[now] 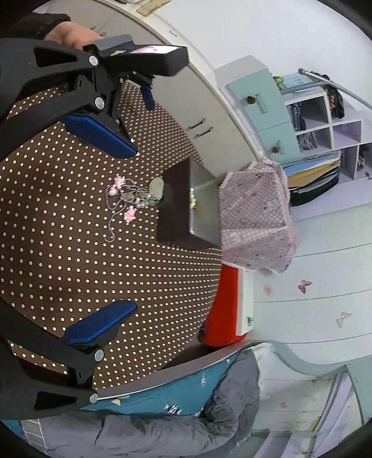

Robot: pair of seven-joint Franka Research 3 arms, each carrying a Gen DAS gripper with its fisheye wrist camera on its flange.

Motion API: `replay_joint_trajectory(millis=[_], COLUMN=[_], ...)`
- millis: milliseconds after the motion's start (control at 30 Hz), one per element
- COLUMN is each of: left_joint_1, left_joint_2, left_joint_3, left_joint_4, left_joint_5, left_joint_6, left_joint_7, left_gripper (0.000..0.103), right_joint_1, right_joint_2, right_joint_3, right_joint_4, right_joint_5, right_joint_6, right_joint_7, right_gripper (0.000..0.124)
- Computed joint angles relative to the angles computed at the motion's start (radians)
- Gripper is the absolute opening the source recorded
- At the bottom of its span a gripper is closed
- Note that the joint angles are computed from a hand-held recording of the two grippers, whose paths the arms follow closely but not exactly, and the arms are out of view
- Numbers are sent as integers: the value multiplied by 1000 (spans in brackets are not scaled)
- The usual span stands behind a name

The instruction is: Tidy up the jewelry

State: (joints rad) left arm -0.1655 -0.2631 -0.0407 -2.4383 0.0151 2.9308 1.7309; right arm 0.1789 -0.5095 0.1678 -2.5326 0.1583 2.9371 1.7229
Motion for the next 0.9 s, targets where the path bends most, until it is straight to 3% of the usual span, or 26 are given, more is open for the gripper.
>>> replay_joint_trajectory(millis=[100,133,200,267,367,433,700,767,900], left_joint_1=[-31,-48,-130,-136,-121,-113,-124,-121,-107], left_joint_2=[29,39,37,30,12,-5,-40,-28,-8], left_joint_3=[24,37,106,107,87,81,101,101,95], left_joint_4=[28,39,53,54,38,25,-13,0,23], left_joint_5=[-49,-85,-284,-345,-399,-436,-531,-540,-557], left_joint_6=[-41,-64,-99,-114,-111,-108,-86,-95,-117], left_joint_7=[59,99,280,348,401,416,426,426,448], left_gripper=[76,62,35,14,14,14,14,14,14], right_joint_1=[9,7,18,33,64,84,128,130,114], right_joint_2=[20,31,51,74,113,145,284,310,333], right_joint_3=[-7,-6,-14,-18,-23,-24,-29,-26,-18], right_joint_4=[6,14,23,35,53,73,165,181,195], right_joint_5=[0,-2,3,4,0,1,3,-9,-73], right_joint_6=[-16,-24,-34,-50,-70,-86,-123,-118,-107], right_joint_7=[-12,-10,-17,-31,-72,-95,-149,-147,-100], right_gripper=[95,95,95,95,94,87,38,34,12])
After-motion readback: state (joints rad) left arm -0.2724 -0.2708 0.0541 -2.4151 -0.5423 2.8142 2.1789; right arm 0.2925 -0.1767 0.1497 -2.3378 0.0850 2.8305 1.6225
